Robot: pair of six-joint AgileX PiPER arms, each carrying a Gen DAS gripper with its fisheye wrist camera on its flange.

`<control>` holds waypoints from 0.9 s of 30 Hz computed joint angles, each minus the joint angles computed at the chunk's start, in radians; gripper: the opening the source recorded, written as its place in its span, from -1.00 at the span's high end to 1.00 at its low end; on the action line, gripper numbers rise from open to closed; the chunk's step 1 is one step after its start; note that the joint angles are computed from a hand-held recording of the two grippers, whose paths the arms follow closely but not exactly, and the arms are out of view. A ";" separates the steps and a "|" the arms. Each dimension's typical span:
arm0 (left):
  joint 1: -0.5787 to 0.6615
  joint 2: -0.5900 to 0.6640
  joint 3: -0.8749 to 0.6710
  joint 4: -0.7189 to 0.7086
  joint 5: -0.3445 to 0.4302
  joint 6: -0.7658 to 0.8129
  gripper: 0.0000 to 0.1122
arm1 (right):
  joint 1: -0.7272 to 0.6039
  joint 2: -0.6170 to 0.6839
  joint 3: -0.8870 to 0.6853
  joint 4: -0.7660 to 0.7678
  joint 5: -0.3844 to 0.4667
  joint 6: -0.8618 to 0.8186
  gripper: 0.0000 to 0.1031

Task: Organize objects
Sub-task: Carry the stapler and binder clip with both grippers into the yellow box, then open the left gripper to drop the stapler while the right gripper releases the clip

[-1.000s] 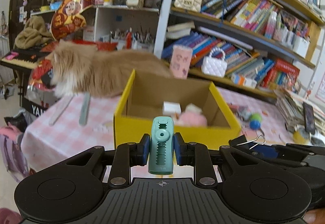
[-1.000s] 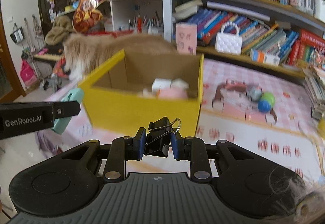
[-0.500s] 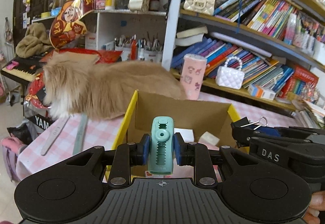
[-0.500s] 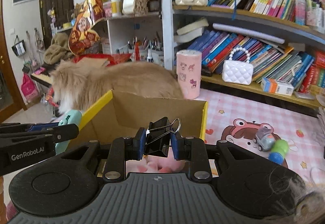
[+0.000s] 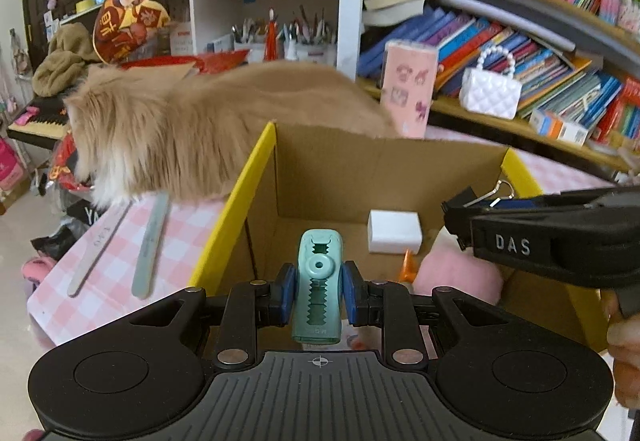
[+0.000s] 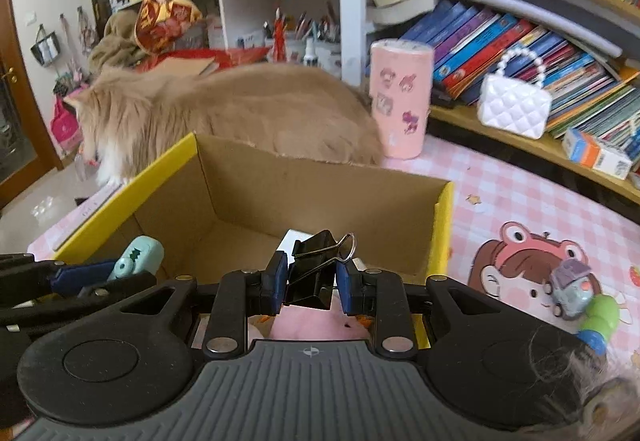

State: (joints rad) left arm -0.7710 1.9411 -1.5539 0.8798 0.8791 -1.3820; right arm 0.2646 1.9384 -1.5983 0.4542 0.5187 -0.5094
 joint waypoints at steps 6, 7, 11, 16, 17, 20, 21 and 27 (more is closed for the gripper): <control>0.007 0.030 -0.028 -0.046 0.010 0.020 0.58 | 0.007 0.065 -0.105 -0.029 0.089 0.000 0.53; 0.007 0.034 -0.032 -0.053 0.012 0.022 0.58 | 0.010 0.075 -0.122 -0.038 0.104 0.003 0.53; 0.006 0.043 -0.042 -0.055 0.020 0.033 0.58 | 0.017 0.108 -0.180 -0.070 0.161 0.012 0.53; 0.010 0.045 -0.043 -0.058 0.018 0.038 0.57 | 0.017 0.116 -0.194 -0.068 0.181 -0.004 0.53; 0.009 0.044 -0.043 -0.058 0.018 0.039 0.57 | 0.017 0.117 -0.196 -0.069 0.183 -0.003 0.52; 0.006 0.041 -0.038 -0.046 0.016 0.028 0.53 | 0.017 0.114 -0.193 -0.073 0.176 0.007 0.51; 0.006 0.036 -0.034 -0.042 0.011 0.024 0.53 | 0.017 0.105 -0.180 -0.068 0.159 0.006 0.38; -0.008 -0.015 0.015 0.011 -0.015 -0.029 0.31 | 0.008 0.031 -0.077 -0.008 0.070 -0.016 0.20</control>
State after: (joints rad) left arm -0.7785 1.9265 -1.5392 0.8904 0.8646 -1.4113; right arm 0.2730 1.9698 -1.6748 0.4466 0.5886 -0.5253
